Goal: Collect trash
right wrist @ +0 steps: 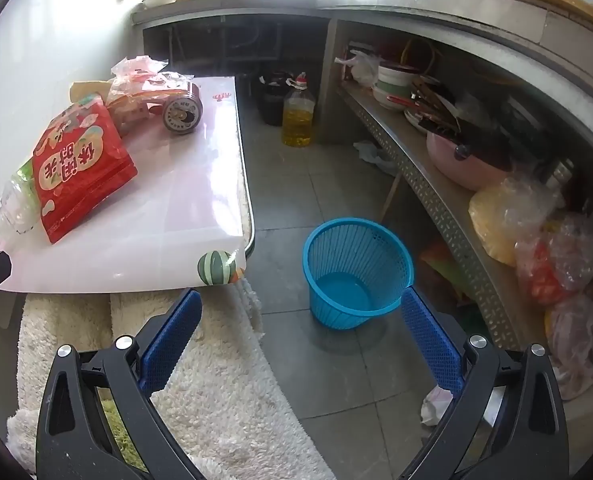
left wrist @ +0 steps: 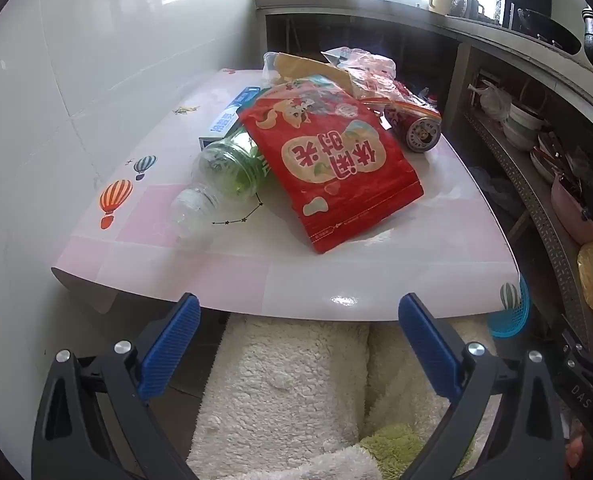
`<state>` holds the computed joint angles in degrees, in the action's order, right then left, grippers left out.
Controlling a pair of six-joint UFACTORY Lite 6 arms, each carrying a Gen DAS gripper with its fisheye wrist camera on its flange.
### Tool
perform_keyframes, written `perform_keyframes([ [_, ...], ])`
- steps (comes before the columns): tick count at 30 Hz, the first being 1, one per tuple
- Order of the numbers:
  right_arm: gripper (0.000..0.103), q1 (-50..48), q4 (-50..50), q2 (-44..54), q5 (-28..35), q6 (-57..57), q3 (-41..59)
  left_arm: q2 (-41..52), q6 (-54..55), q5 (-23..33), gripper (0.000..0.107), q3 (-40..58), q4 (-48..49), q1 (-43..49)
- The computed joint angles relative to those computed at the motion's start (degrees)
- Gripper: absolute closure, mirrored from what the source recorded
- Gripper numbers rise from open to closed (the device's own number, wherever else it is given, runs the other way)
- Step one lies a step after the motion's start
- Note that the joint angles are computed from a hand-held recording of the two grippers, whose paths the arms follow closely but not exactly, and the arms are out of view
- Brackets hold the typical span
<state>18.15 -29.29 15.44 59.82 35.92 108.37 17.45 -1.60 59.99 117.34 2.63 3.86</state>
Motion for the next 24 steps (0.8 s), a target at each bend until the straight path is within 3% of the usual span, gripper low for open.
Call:
perform_keyframes([
  [24, 0.008, 0.24, -0.02, 0.2, -0.07, 0.2, 0.88, 0.14, -0.94, 0.28, 0.01, 0.19, 1.14, -0.75],
])
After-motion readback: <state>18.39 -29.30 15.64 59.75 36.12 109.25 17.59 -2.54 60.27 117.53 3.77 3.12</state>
